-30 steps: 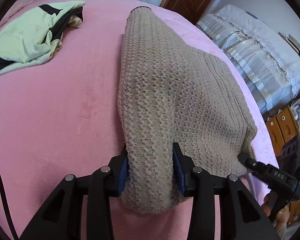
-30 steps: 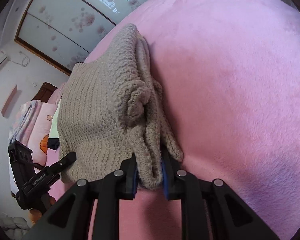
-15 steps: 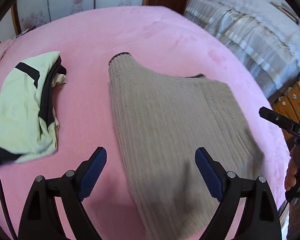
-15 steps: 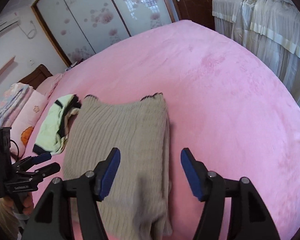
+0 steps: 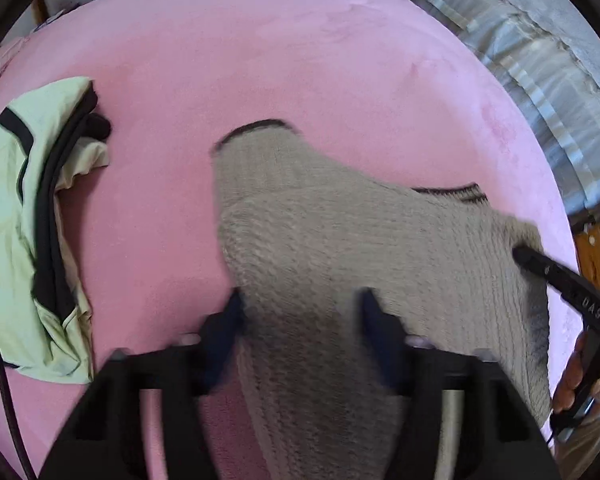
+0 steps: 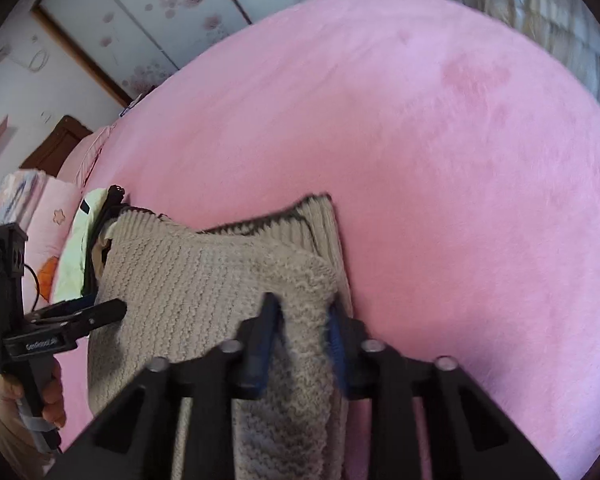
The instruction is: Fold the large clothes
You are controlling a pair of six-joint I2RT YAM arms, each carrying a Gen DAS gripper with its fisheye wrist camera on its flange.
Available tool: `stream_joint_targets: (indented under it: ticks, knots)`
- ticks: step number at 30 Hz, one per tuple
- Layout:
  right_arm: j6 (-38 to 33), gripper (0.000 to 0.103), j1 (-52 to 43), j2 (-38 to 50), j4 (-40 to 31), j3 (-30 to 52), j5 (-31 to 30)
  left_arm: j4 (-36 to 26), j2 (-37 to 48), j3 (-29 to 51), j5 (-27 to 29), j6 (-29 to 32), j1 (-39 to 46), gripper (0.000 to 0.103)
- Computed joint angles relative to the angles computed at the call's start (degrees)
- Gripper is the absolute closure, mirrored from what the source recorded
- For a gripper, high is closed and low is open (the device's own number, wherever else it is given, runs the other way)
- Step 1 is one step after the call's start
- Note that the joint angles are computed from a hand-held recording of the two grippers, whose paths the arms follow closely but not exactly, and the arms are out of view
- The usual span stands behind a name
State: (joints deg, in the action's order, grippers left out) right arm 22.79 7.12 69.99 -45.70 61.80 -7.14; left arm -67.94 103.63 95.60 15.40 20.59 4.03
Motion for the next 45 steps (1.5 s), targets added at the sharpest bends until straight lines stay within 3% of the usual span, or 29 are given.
stream_joint_targets:
  ticks: [4,7,10,13,17,22,25,30,33,34,37,40,45]
  knots:
    - [-2.8,0.091,2.4,0.5,1.8,1.1,5.0,9.4,-6.0,-9.3,-1.8,0.3,-0.8,0.061]
    - [-3.7,0.091,2.5,4.4,2.5,-1.3,7.5,12.7,-6.7,-12.2,-0.7,-0.5,-0.6,0.061]
    - [-1.9,0.089,1.5,2.7,3.7,-2.7,5.8,14.2,-7.1,-13.2,-1.0,-0.6,-0.9,0.059]
    - [-1.4,0.079,1.8,1.2,-0.6,-0.2,7.3,13.4,-8.2,-12.9,0.2,0.6,0.1,0.052]
    - [0.2,0.079,8.1,-4.6,-6.2,3.7,14.1,11.5,-12.8,-12.7,-1.5,1.8,1.1,0.041]
    - [8.1,0.079,27.5,-10.9,-11.1,5.2,23.8,5.3,-24.5,-16.2,11.8,4.1,6.2,0.037]
    - [14.2,0.079,38.2,-11.3,-11.5,2.6,28.4,2.3,-30.8,-21.6,16.8,6.9,8.9,0.036]
    - [22.8,0.080,45.7,-11.1,-15.4,-5.2,34.2,3.5,-36.4,-33.4,14.5,11.3,10.4,0.036]
    - [25.4,0.094,46.1,-20.3,-17.1,-10.8,35.5,5.7,-42.2,-39.1,13.1,18.9,12.0,0.037]
    - [26.4,0.103,46.2,-22.9,-18.4,-11.4,35.7,6.2,-42.7,-40.0,12.2,20.6,12.5,0.037]
    - [27.7,0.103,44.7,-28.4,-20.2,-13.5,34.5,7.1,-40.5,-41.1,10.0,22.0,14.8,0.037]
    - [28.6,0.103,44.9,-27.7,-20.0,-13.3,33.7,3.5,-33.7,-37.3,13.6,22.5,19.4,0.035]
    - [34.4,0.091,50.6,-22.7,-23.8,-8.6,36.1,4.6,-37.0,-37.3,12.8,22.0,20.7,0.034]
